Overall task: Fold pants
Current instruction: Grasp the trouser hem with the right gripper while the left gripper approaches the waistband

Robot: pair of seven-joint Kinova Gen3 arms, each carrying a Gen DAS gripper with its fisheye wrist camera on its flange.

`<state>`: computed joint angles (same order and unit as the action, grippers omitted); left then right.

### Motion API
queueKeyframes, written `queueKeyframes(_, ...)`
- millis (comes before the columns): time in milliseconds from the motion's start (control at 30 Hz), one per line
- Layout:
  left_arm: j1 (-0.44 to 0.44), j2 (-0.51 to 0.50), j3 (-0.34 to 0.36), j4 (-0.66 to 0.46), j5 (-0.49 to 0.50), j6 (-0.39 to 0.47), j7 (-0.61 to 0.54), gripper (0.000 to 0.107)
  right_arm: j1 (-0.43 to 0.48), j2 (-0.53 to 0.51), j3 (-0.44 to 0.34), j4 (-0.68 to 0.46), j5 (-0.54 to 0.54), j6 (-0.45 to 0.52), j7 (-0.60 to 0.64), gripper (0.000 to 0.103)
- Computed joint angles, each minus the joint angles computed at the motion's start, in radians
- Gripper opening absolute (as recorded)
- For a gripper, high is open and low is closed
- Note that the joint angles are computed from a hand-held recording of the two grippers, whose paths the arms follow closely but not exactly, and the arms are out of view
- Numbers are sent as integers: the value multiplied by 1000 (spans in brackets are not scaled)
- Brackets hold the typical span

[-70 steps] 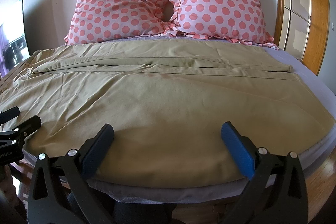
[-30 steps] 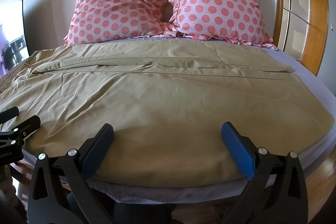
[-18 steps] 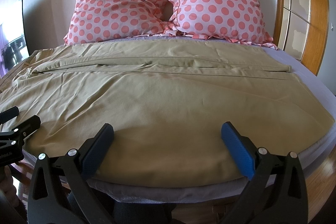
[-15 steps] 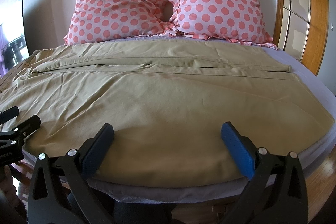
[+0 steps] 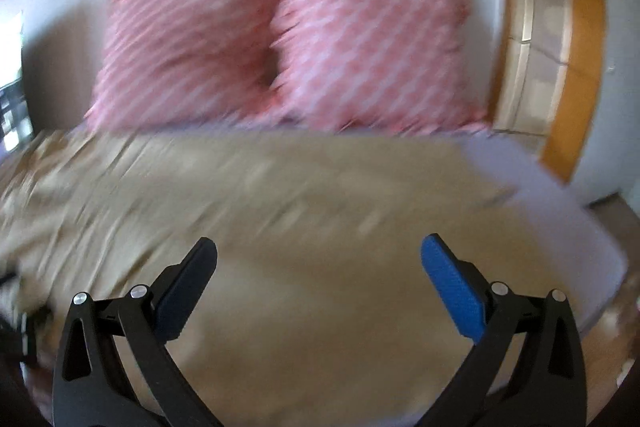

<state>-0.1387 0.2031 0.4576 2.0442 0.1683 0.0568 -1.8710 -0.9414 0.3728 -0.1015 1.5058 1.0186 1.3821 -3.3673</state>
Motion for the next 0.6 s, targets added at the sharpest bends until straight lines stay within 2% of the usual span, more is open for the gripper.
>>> queueKeyframes(100,-133,-6,139,7,15,-33,-23,101,139,6,67,-121,-122,-18,122,102)
queueKeyframes(167,-218,-8,232,12,-11,-64,-6,101,232,54,114,-213,-203,-9,199,102)
queueKeyframes(233,-262,-4,279,9,-37,-77,15,101,324,120,159,-306,-285,-8,269,101)
queueKeyframes(267,-274,-2,292,3,-52,-74,25,101,371,150,168,-352,-325,1,291,94)
queueKeyframes(300,-268,1,287,-4,-67,-70,35,101,417,184,166,-395,-366,8,298,82)
queueKeyframes(400,-190,13,202,-34,-110,-55,58,101,555,263,145,-492,-481,-2,307,65)
queueKeyframes(500,-115,20,115,-52,-134,-51,74,101,657,346,101,-605,-555,34,291,63)
queueKeyframes(600,-91,40,86,-79,-143,-34,77,101,697,422,49,-712,-527,138,293,61)
